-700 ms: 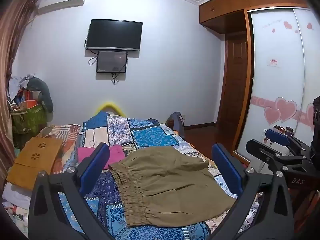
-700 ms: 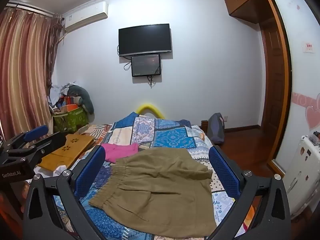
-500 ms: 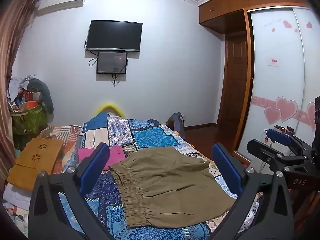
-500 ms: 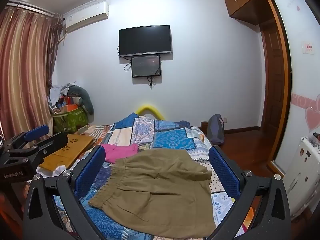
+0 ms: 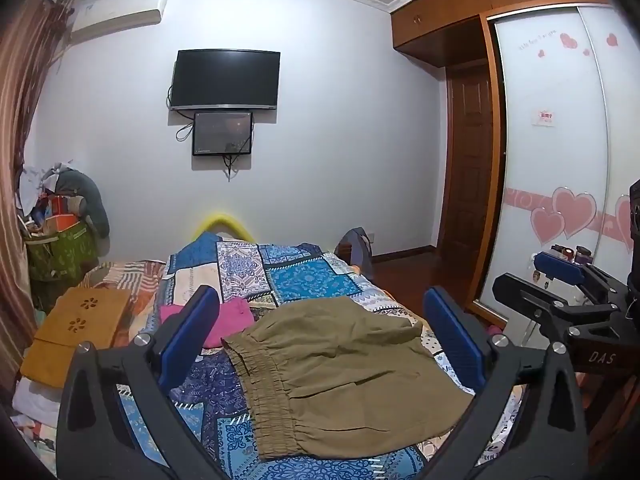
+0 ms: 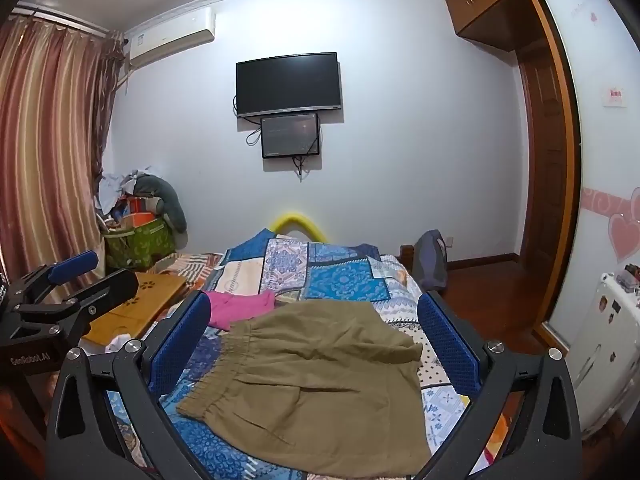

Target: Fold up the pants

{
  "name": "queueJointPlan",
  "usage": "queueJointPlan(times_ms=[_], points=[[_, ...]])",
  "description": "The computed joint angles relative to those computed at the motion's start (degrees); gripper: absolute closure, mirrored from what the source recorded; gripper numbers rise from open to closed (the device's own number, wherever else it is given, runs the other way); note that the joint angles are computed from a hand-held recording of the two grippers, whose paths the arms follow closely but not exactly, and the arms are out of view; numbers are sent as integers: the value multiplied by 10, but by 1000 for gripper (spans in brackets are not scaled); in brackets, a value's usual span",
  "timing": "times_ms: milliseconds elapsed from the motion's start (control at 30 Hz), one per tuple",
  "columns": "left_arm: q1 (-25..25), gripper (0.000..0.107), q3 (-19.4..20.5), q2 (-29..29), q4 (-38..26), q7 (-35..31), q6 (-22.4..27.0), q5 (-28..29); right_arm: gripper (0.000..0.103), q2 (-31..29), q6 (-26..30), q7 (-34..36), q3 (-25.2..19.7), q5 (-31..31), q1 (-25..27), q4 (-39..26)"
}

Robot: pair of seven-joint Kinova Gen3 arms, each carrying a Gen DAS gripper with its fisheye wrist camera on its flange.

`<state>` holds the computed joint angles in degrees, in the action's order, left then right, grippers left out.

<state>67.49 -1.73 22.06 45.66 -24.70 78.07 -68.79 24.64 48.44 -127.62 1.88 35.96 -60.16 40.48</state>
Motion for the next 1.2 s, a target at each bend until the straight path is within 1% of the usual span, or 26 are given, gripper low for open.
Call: queueJointPlan(times_ms=[500,767,1200], points=[[-7,4,6,-8,15,18,-4,-2,0,1,6,-2,1,3,-3,-5],[-8,4,7,-7,18,27,-2,-3,0,-2,2,-6,1,6,-4,3],[-12,4,12,-8,19,26,-3,-3,0,0,4,-6,1,6,-4,0]])
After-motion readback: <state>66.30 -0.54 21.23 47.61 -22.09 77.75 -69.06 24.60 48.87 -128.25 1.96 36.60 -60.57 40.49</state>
